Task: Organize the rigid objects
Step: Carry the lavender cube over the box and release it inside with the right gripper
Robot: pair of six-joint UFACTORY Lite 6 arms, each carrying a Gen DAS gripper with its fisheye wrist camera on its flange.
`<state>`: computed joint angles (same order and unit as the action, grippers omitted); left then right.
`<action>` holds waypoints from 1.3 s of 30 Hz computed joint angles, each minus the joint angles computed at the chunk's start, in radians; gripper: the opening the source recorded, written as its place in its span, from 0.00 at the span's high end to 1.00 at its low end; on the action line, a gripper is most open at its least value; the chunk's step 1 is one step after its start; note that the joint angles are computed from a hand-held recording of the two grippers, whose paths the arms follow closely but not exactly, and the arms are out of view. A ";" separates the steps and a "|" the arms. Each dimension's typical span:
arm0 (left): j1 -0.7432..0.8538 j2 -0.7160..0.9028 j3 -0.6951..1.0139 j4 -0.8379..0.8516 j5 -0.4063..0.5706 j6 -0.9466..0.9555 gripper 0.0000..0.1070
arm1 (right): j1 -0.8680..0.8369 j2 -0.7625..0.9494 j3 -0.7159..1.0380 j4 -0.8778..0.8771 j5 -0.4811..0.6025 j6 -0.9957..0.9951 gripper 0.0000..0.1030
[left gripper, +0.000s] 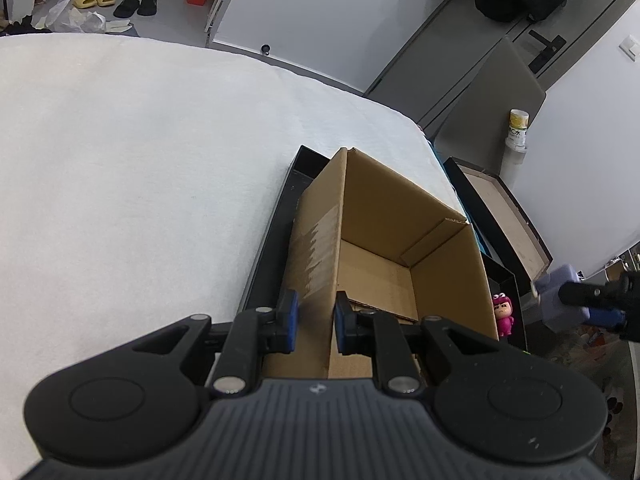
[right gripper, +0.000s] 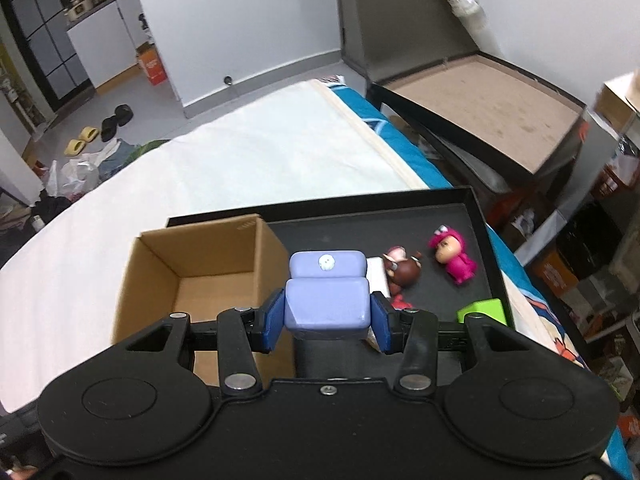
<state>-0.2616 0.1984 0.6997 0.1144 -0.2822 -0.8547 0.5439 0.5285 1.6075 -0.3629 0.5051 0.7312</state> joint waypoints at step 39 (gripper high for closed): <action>0.055 0.010 -0.025 0.197 -0.076 -0.177 0.83 | 0.149 0.560 0.797 0.208 0.190 -0.251 0.57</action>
<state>-0.2070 0.2088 0.6748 0.3115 -0.3582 -1.0318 0.6929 1.0881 2.4044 -0.1547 0.6947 0.4803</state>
